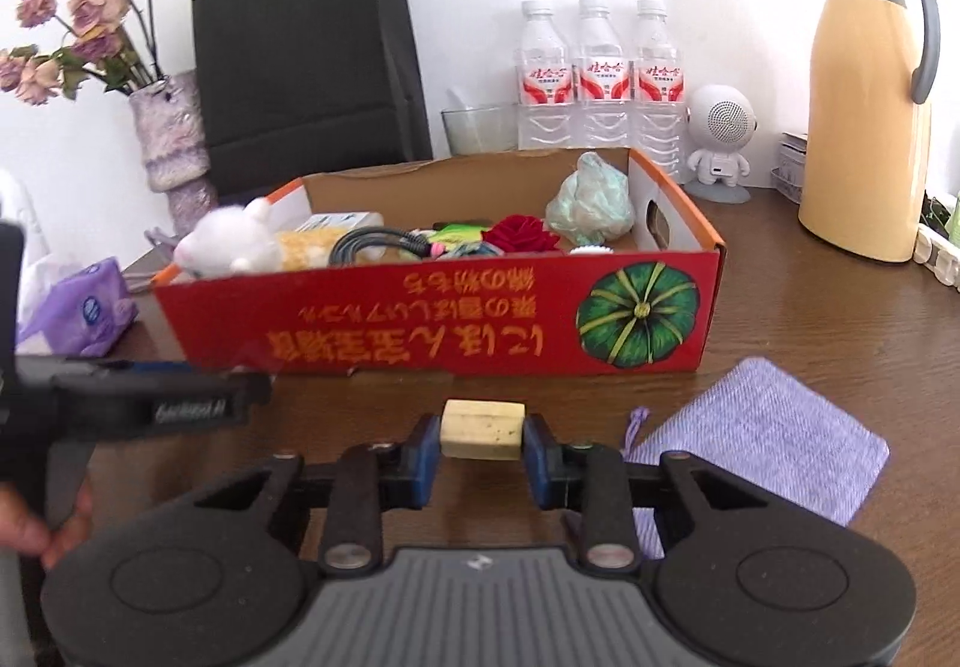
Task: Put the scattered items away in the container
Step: 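Carry the soap bar and clear packet into the box and open both tools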
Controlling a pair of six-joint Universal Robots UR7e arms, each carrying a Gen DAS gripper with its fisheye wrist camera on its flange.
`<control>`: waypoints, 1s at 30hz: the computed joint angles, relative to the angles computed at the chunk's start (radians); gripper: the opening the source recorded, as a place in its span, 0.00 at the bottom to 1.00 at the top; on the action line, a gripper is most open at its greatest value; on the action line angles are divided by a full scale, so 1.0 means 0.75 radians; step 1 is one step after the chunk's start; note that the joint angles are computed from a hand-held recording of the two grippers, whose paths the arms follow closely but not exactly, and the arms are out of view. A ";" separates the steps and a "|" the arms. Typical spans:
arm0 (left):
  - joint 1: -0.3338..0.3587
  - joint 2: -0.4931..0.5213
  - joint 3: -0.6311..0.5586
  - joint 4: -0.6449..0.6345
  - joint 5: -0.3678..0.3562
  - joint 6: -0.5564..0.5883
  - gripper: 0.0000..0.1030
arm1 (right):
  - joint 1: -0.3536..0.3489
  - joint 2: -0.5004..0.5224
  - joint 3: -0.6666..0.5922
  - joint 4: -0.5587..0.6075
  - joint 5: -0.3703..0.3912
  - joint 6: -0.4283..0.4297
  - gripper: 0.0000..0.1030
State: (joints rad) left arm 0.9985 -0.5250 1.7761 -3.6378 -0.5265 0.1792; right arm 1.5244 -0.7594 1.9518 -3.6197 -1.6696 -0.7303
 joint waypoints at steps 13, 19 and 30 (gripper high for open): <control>-0.182 -0.019 0.272 -0.231 0.119 -0.093 0.13 | -0.047 -0.096 0.154 -0.032 0.134 -0.049 0.28; -0.418 0.039 0.447 -0.420 0.234 -0.203 0.14 | -0.098 -0.184 0.354 -0.225 0.265 -0.133 0.28; -0.744 0.129 0.669 -0.131 0.370 -0.799 0.14 | -0.345 -0.294 0.759 -0.674 0.600 -0.317 0.28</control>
State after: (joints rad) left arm 0.4405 -0.4283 2.2777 -3.7360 -0.2488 -0.4198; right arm 1.2655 -0.9800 2.5210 -4.1250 -1.2194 -0.9680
